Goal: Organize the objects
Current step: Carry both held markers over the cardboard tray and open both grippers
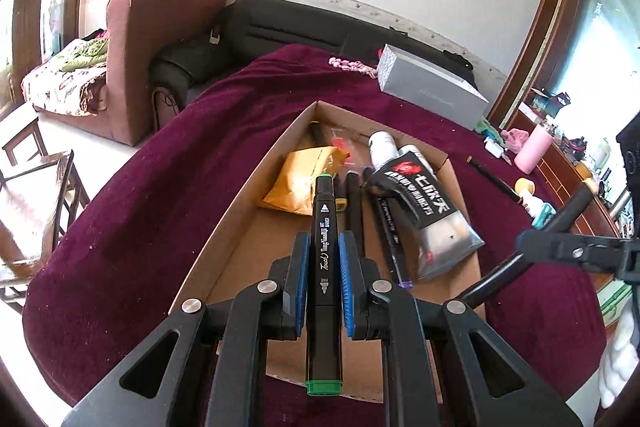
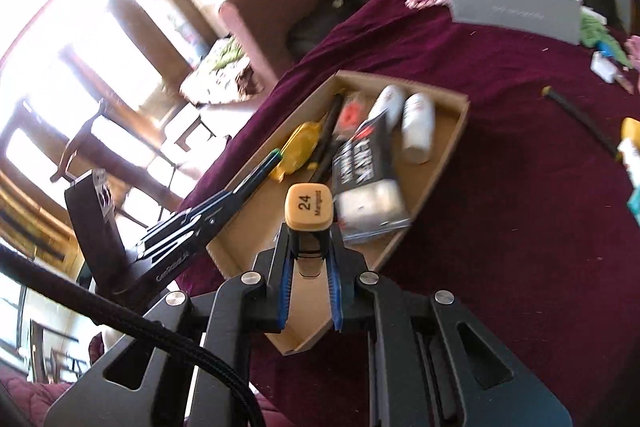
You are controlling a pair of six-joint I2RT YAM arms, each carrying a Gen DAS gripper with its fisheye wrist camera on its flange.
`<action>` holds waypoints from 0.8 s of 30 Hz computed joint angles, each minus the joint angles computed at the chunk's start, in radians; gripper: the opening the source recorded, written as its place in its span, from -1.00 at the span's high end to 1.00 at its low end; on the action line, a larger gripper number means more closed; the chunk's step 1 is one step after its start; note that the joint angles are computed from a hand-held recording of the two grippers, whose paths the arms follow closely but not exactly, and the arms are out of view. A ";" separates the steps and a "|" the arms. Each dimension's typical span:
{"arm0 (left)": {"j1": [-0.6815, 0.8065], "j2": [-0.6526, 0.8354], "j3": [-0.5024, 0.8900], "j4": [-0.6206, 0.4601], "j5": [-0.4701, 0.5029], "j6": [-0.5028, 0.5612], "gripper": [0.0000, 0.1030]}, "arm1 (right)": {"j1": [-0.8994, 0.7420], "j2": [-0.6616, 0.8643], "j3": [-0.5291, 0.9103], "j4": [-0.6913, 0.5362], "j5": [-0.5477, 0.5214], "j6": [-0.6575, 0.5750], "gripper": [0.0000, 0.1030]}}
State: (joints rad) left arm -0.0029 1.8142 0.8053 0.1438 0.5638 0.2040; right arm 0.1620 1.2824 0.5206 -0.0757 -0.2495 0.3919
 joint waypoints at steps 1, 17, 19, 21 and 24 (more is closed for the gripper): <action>0.000 0.006 0.002 0.001 -0.002 0.001 0.77 | 0.007 0.039 0.014 0.012 -0.007 0.001 0.74; 0.039 0.076 0.047 -0.031 0.025 0.036 0.77 | 0.022 0.399 0.227 0.075 -0.026 0.038 0.73; 0.041 0.081 0.054 -0.041 0.030 0.043 0.77 | 0.028 0.426 0.246 0.072 -0.026 0.041 0.73; 0.043 0.083 0.058 -0.051 0.036 0.051 0.77 | 0.037 0.456 0.267 0.069 -0.017 0.045 0.73; 0.043 0.088 0.063 -0.061 0.043 0.058 0.77 | 0.044 0.503 0.296 0.069 -0.015 0.050 0.73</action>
